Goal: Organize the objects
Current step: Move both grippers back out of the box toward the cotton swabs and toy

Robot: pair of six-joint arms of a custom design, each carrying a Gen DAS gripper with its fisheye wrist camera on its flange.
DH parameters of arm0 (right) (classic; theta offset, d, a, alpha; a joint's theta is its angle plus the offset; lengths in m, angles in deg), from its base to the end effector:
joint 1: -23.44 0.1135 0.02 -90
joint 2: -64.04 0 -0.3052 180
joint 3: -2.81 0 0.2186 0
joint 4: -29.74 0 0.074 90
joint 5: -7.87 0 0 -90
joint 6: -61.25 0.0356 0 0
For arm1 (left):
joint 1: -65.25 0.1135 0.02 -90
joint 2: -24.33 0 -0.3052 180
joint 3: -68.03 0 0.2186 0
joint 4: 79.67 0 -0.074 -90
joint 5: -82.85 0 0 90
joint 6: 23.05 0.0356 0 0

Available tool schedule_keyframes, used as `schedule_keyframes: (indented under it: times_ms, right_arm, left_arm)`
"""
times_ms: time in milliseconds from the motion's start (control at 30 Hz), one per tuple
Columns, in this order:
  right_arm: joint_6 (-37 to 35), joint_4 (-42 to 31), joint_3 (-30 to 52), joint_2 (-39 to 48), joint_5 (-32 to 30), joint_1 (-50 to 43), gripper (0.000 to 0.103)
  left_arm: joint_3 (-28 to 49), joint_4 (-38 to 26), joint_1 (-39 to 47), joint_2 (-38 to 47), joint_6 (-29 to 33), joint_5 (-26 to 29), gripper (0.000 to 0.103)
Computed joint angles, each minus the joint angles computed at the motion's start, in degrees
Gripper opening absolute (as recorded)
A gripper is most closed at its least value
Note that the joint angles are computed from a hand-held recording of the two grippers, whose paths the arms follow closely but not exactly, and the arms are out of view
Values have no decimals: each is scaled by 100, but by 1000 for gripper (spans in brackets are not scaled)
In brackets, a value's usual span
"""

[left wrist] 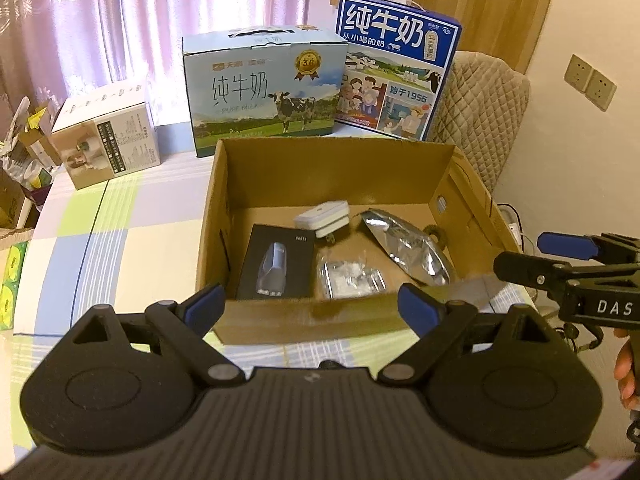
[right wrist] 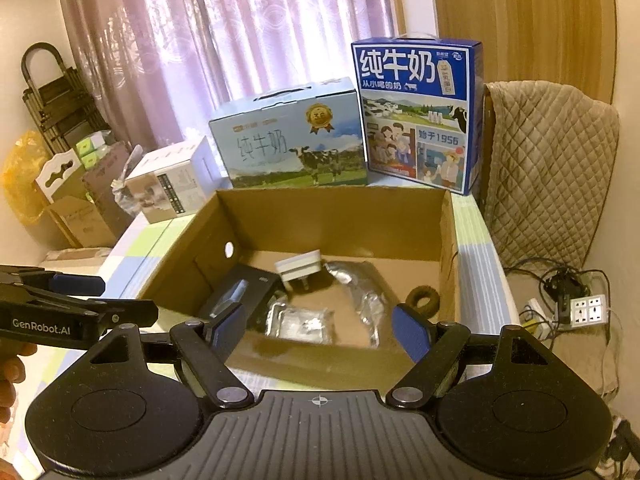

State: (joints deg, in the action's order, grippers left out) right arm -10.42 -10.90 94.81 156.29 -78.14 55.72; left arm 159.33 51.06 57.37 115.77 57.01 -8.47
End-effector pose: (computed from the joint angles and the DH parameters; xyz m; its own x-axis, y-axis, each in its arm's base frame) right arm 0.2832 0.1759 0.3458 -0.6789 -0.0578 -0.7319 -0.2895 0.9372 0.1945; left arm 0.3147 -0.0427 0.3348 -0.7620 -0.0687 -0.6439 -0.0095 0.9954 -0.0951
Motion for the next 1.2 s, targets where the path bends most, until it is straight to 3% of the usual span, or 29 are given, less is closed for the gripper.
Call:
schedule_keyframes:
  times_ms: [833, 1200]
  right_arm:
    - [1798, -368, -961, -572, 1215, 1691, 77]
    - [2587, -424, -1321, -525, 1390, 2290, 77]
  left_arm:
    - [-1832, -281, 1129, -1585, 1047, 749, 91]
    - [-2496, -332, 1477, -1904, 1450, 892, 91]
